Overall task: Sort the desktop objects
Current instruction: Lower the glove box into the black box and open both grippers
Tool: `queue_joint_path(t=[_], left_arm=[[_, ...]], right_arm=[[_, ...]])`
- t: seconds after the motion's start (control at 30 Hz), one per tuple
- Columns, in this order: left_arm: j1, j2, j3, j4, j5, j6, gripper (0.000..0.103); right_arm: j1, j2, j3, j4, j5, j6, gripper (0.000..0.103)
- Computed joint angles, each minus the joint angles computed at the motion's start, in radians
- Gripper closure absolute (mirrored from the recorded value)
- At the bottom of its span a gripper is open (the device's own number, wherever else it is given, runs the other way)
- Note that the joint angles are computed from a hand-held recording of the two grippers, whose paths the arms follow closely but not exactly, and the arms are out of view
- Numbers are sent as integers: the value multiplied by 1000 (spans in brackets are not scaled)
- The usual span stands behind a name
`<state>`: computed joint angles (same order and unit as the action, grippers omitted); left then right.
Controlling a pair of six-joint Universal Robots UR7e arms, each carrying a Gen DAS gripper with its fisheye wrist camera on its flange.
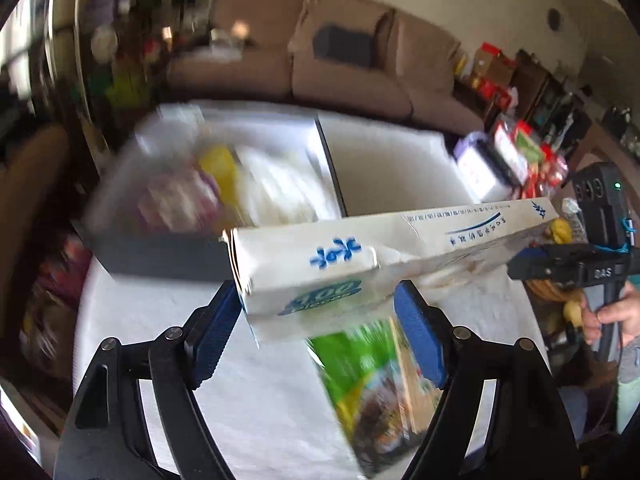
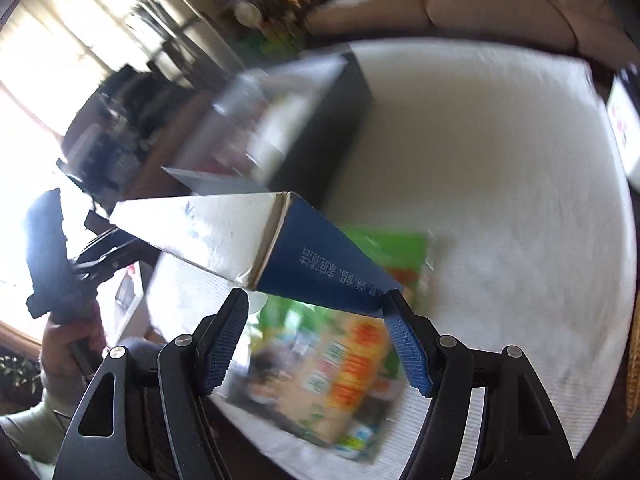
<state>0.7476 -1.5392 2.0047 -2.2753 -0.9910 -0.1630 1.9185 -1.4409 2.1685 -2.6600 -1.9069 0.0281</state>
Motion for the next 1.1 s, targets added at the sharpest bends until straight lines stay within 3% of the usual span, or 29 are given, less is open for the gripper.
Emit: queue_joint_path(t=[0.17, 0.37, 0.6, 0.7, 0.8, 0.9, 1.0, 1.1], left_arm=[[60, 80, -236, 85, 78, 111, 26], [188, 259, -508, 274, 158, 145, 24], [289, 404, -647, 428, 168, 181, 26], [309, 462, -674, 478, 132, 187, 28], [296, 479, -618, 428, 176, 211, 28], [300, 485, -603, 370, 155, 237, 28], [308, 490, -606, 316, 166, 266, 26], [325, 525, -641, 313, 206, 267, 26]], right_arm=[[55, 157, -185, 9, 43, 28, 29], [21, 390, -397, 20, 149, 150, 29], [-32, 528, -557, 149, 208, 240, 29], [-70, 580, -617, 183, 302, 277, 36], [-52, 642, -707, 248, 240, 269, 36], [-36, 680, -761, 279, 198, 228, 37], [1, 712, -801, 261, 43, 132, 37], [0, 746, -828, 260, -34, 103, 38]])
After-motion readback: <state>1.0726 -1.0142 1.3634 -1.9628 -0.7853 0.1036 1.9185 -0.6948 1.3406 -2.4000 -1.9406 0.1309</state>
